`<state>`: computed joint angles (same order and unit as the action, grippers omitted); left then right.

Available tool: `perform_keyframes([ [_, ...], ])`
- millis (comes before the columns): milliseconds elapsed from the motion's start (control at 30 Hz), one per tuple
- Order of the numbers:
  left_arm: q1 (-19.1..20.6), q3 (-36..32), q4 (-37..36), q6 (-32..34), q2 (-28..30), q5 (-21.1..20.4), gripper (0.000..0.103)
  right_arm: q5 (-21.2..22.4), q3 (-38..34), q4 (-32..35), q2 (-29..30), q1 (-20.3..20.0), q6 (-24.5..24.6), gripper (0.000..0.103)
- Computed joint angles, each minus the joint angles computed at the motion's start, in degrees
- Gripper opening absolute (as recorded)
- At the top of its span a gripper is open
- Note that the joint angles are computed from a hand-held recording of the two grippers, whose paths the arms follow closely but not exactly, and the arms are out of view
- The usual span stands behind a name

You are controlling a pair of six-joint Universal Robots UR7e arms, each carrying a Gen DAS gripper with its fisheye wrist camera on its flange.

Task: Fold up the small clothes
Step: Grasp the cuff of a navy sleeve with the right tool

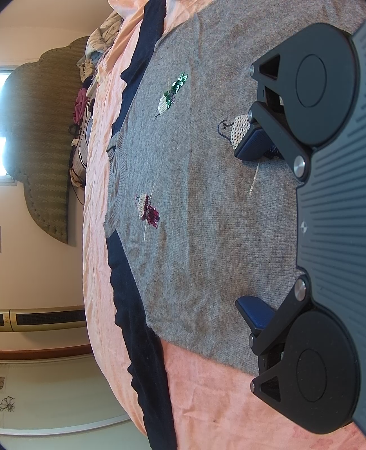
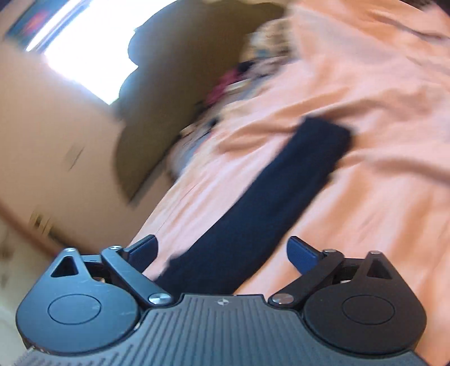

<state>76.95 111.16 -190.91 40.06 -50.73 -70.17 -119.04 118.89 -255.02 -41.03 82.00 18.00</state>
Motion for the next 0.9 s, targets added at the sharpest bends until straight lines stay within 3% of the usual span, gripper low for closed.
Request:
perform_keyframes([
  [100, 0.01, 0.01, -0.02, 0.01, -0.01, 0.00, 0.103, -0.16, 0.39, 2.64, -1.67, -4.44, 5.71, 0.085],
  [167, -0.01, -0.01, -0.02, 0.01, 0.02, 0.02, 0.103, 2.22, -0.90, 1.88, -1.00, -6.61, 4.83, 0.080],
  [267, 0.01, -0.01, -0.04, 0.01, 0.02, 0.00, 0.103, 2.35, -4.20, 1.55, 0.41, -7.57, 1.55, 0.079],
  [333, 0.01, 0.03, -0.04, -0.01, -0.01, -0.02, 0.103, 0.71, -6.51, 2.23, 1.04, -7.90, -2.16, 0.064],
  [367, 0.01, 0.03, -0.04, -0.01, -0.01, -0.02, 0.103, -0.90, -7.51, 3.44, 0.91, -7.83, -3.65, 0.042],
  [400, 0.01, 0.03, -0.04, -0.01, -0.01, -0.02, 0.103, -1.89, -8.28, 5.17, 0.76, -7.87, -3.70, 0.012],
  [467, 0.03, 0.05, -0.06, -0.04, 0.00, -0.11, 0.103, -1.74, -9.22, 4.28, 0.88, -7.39, -3.93, 0.014],
  [567, -0.01, 0.07, -0.10, -0.07, 0.03, -0.08, 0.103, 0.49, -10.45, 0.73, 2.68, -4.18, -10.22, 0.014],
  [667, -0.01, 0.05, -0.10, -0.07, 0.03, -0.09, 0.103, 8.22, -12.37, 2.04, 5.17, 0.26, -14.64, 0.014],
  [800, -0.05, 0.09, -0.13, -0.02, 0.03, -0.03, 0.103, 19.29, -18.85, 14.47, 10.45, 5.60, -16.94, 0.014],
  [900, -0.05, 0.10, -0.14, -0.02, 0.03, -0.03, 0.103, 21.65, -25.49, 26.13, 15.22, 7.92, -16.52, 0.023],
])
